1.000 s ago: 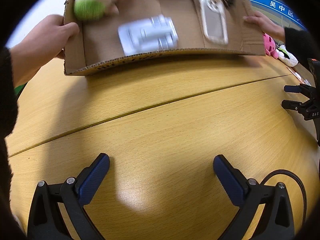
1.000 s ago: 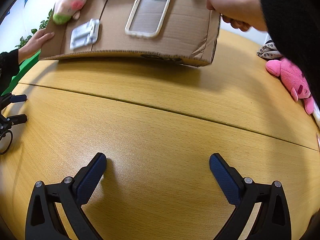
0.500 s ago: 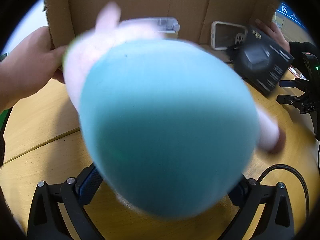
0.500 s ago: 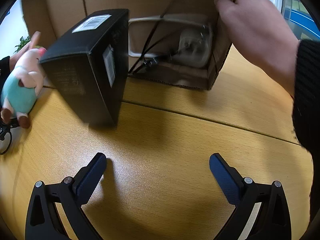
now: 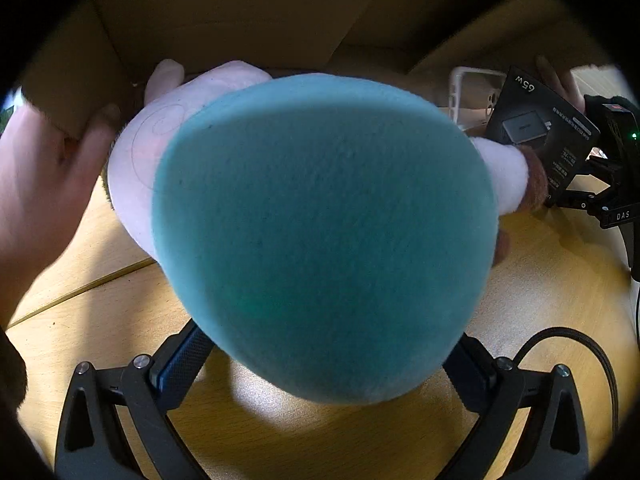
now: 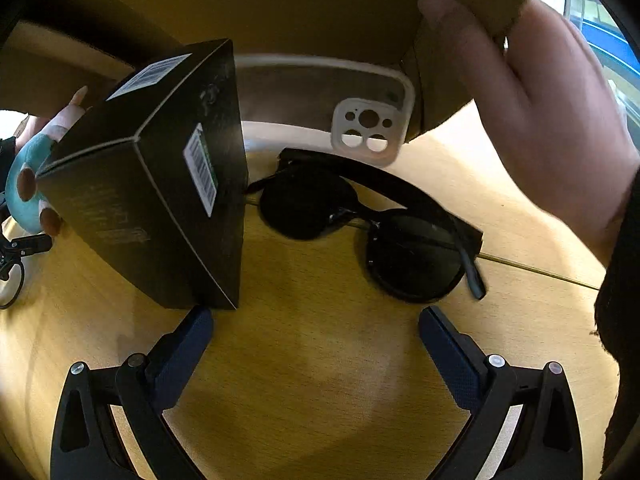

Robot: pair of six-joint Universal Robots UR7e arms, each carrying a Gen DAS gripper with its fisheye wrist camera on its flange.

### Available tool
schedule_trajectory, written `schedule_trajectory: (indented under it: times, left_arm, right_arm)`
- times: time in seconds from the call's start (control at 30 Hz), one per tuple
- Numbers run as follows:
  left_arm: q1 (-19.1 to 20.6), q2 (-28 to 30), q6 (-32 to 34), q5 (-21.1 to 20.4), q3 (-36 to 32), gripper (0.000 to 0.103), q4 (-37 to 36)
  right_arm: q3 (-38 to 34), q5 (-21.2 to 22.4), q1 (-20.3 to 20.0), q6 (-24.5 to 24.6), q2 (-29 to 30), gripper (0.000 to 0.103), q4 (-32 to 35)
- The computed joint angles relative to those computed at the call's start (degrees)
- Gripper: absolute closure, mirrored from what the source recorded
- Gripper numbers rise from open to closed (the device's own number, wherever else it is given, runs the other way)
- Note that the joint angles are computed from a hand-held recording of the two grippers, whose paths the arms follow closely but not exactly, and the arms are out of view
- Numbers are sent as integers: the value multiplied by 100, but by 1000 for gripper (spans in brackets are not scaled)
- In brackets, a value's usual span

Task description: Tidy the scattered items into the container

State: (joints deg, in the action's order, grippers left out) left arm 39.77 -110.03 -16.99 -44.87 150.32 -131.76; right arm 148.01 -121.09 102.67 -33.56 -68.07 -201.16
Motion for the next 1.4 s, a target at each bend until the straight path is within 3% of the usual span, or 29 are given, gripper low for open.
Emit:
schedule_trajectory:
  times: [1.4]
  left_arm:
    - [254,205,583,-155,-81,0,-423]
  right_arm:
    - [27,-17,3,8,-150,0,102]
